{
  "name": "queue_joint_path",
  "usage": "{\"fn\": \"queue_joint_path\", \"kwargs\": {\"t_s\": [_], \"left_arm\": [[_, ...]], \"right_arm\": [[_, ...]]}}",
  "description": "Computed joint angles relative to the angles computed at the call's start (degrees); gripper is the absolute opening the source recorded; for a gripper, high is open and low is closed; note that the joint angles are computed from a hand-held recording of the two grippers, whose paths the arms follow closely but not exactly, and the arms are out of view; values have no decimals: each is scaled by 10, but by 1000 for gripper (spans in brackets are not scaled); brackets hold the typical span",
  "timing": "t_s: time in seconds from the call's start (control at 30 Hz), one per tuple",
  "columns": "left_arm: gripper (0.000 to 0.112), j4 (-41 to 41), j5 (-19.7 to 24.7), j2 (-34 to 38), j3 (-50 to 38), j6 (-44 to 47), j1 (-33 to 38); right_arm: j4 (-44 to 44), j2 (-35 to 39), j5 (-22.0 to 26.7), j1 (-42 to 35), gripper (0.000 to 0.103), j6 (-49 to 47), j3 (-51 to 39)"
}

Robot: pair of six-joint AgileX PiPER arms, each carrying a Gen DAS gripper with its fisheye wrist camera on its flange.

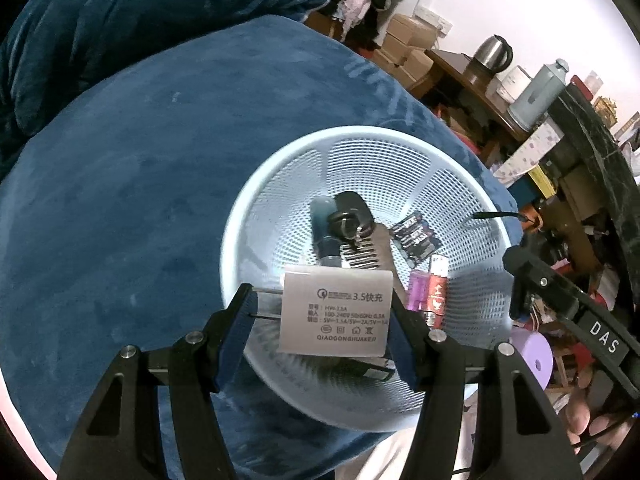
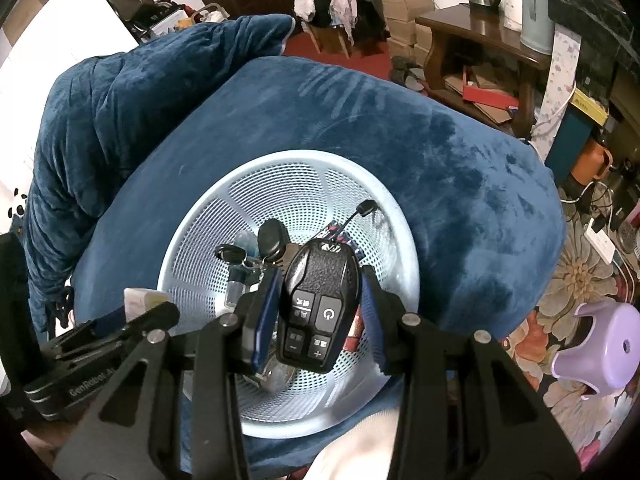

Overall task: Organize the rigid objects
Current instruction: 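Lower the key fob and charger with both tools into the basket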

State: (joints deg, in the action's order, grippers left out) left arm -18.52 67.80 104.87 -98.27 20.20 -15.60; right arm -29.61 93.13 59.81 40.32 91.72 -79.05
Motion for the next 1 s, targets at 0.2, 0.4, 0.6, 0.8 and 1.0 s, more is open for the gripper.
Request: {"fn": "queue_joint_path", "kwargs": {"t_s": [0.2,0.4,0.6,0.8,1.0], "left_arm": [[63,5,1,16,-11,-8,-21],[63,8,2,27,-18,-15,-36],[63,8,5,34,-28,-19,-47],[63,7,7,35,-29,-19,-54],[63,7,8,35,-30,-20,-56]], "right_arm": [[8,-3,-3,-10,40,-11,3],[8,-3,-2,-13,40,-17,3],[10,-8,-5,-19,40,-22,9],[13,-9,-5,-21,40,-24,10],[12,-11,-7,-20,40,-22,12]]}}
